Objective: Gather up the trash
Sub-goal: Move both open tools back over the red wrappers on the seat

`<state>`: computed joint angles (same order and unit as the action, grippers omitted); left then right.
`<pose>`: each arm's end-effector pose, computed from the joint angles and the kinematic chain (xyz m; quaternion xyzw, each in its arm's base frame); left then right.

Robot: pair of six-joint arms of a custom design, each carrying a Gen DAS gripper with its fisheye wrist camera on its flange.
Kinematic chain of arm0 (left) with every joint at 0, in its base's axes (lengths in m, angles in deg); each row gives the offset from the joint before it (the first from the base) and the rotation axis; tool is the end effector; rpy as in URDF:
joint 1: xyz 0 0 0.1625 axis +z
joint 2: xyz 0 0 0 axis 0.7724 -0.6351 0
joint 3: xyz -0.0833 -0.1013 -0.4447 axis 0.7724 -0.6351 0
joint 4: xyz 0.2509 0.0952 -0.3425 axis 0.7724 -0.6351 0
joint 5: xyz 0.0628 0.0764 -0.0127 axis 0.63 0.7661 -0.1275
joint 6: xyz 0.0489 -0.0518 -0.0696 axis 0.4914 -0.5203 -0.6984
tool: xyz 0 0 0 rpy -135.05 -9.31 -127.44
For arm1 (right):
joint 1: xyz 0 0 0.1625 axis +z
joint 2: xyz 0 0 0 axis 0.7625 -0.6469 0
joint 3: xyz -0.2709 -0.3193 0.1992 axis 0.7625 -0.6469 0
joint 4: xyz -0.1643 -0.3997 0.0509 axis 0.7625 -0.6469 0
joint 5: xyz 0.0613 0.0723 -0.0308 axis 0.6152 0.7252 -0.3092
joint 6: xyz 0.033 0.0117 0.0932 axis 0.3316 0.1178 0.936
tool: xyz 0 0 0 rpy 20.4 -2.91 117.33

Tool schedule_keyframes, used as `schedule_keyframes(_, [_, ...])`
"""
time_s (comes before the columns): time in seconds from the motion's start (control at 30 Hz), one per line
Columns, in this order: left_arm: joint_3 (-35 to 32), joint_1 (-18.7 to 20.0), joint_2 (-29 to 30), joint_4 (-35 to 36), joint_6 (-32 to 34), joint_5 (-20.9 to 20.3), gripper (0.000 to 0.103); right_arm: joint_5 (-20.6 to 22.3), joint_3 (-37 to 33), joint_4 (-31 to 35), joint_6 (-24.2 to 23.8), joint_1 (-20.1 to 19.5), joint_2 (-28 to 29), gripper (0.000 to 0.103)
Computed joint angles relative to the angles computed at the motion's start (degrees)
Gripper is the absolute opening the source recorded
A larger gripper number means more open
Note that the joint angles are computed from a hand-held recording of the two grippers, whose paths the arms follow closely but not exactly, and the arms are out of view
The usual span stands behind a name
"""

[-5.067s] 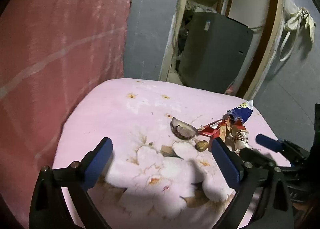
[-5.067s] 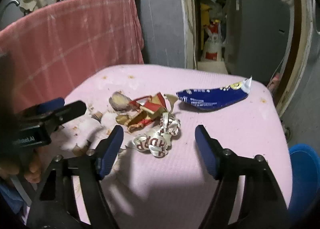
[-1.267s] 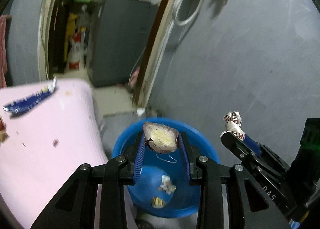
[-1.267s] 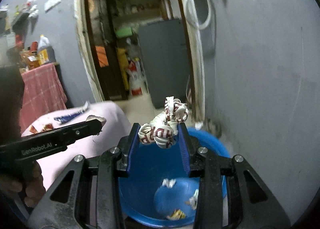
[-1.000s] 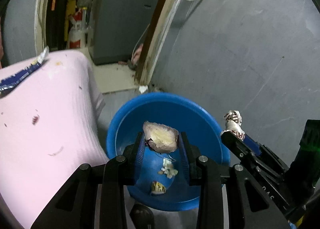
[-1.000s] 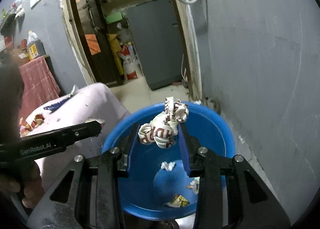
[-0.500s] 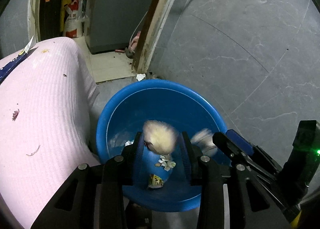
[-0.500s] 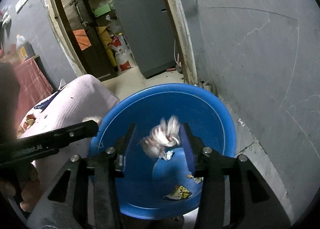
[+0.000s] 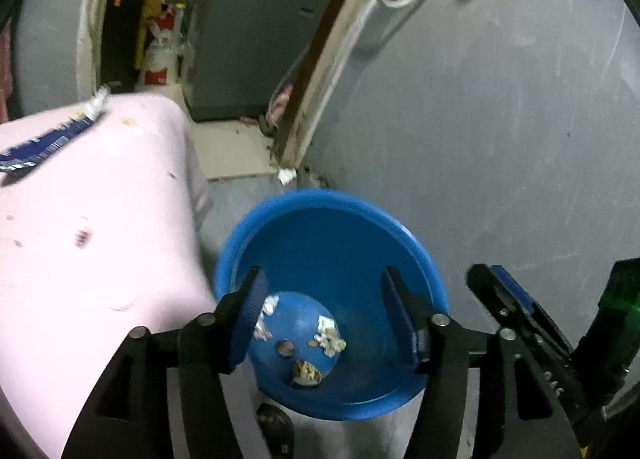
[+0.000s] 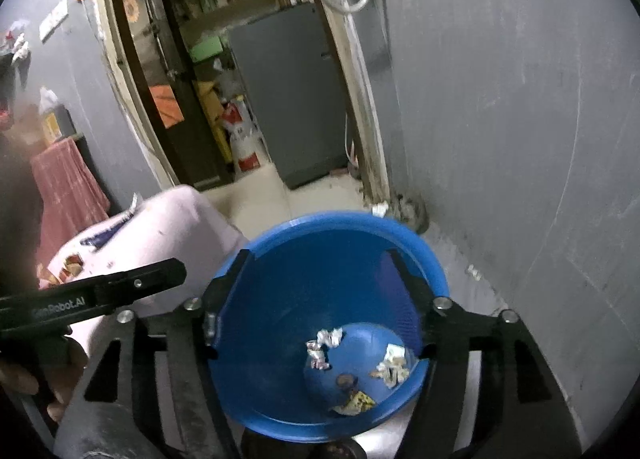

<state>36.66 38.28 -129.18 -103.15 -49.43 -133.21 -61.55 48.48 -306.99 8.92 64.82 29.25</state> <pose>0.1211 -0.7475 0.2748 0.3239 0.9248 -0.1850 0.0752 0.3390 -0.6099 -0.1913 0.0022 -0.7878 0.5373 0.3011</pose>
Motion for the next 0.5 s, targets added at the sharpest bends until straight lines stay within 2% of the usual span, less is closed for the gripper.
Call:
schedule_keyframes(0.07, [-0.04,0.22,-0.97,-1.36,0.07,-1.19,0.059,-0.05,-1.34,-1.53,-2.32,0.92,0.42,0.076])
schedule_keyframes(0.17, [0.04,0.76,-2.41,-4.42,0.44,-3.29,0.072,0.66,-4.58,-3.76,-6.13,2.53,1.64,0.091])
schedule_keyframes(0.2, [-0.15,0.98,-2.72,-5.05,0.61,-4.00,0.076,0.97,-5.73,-4.26,-7.21,2.98,2.11,0.093])
schedule_keyframes(0.27, [-0.45,1.58,-3.63,-6.80,1.07,-5.74,0.078,1.64,-7.48,-5.02,-9.03,3.70,2.83,0.101])
schedule_keyframes(0.33, [-0.84,2.19,-4.42,-8.63,1.51,-6.82,0.088,2.91,-10.09,-5.56,-11.18,4.60,3.98,0.103])
schedule_keyframes(0.5, [-0.68,3.90,-6.12,-15.25,3.07,-10.50,0.094,5.78,-17.01,-5.23,-15.70,6.45,7.22,0.103])
